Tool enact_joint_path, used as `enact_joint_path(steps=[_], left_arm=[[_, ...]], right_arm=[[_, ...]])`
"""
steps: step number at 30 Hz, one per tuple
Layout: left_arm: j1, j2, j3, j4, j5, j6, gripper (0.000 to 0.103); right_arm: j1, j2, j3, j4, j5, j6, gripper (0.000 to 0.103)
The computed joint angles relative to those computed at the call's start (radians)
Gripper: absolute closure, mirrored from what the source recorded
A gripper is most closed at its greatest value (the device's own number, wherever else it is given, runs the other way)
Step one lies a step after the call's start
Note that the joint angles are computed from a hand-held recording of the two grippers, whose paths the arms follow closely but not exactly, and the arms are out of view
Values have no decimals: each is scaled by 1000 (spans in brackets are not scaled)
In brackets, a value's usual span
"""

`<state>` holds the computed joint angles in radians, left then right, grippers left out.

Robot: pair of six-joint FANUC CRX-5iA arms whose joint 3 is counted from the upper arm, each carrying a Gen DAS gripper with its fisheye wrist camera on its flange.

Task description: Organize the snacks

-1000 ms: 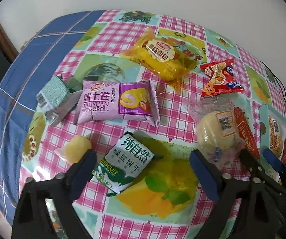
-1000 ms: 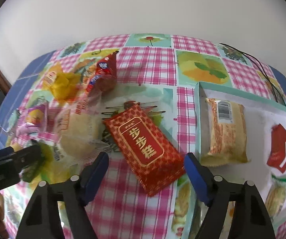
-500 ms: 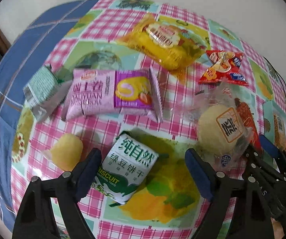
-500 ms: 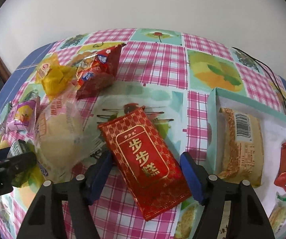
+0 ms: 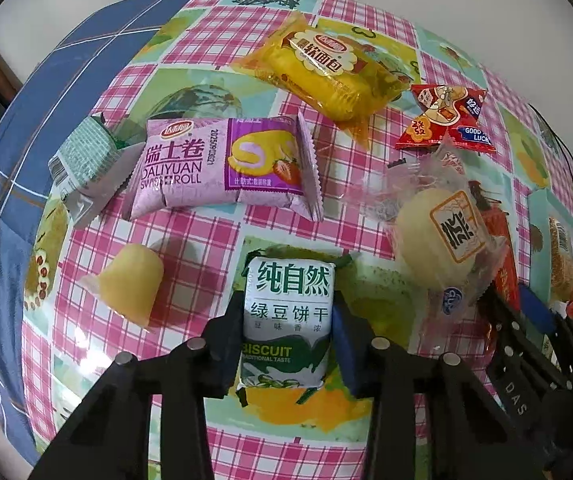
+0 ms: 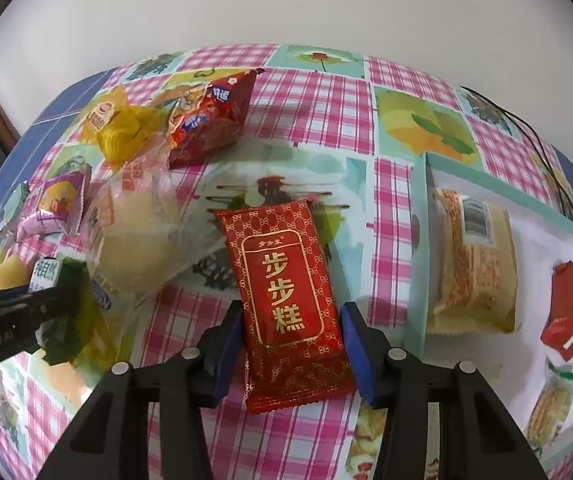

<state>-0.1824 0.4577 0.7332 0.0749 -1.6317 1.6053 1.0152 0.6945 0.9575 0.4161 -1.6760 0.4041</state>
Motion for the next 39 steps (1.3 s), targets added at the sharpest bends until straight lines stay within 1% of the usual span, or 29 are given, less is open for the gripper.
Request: enact_joint_path(steps=[4, 12, 14, 20, 29, 34, 39], left_arm=[[-5, -10, -8, -8, 0, 11, 61], [-10, -56, -10, -12, 23, 38, 61], [-13, -67, -7, -16, 30, 44, 61], [-30, -82, 19, -25, 37, 54, 61], [-89, -86, 42, -48, 50, 77, 61], [-128, -78, 65, -64, 44, 83, 61], [-170, -53, 108, -77, 28, 89, 61]], right_arm=[[8, -9, -3, -12, -10, -28, 54], [24, -75, -82, -42, 18, -110, 55], [30, -107, -123, -45, 37, -140, 55], [49, -156, -168, -26, 66, -192, 55], [73, -196, -196, 7, 82, -231, 55], [71, -241, -257, 15, 110, -253, 55], [71, -288, -317, 35, 110, -292, 55]])
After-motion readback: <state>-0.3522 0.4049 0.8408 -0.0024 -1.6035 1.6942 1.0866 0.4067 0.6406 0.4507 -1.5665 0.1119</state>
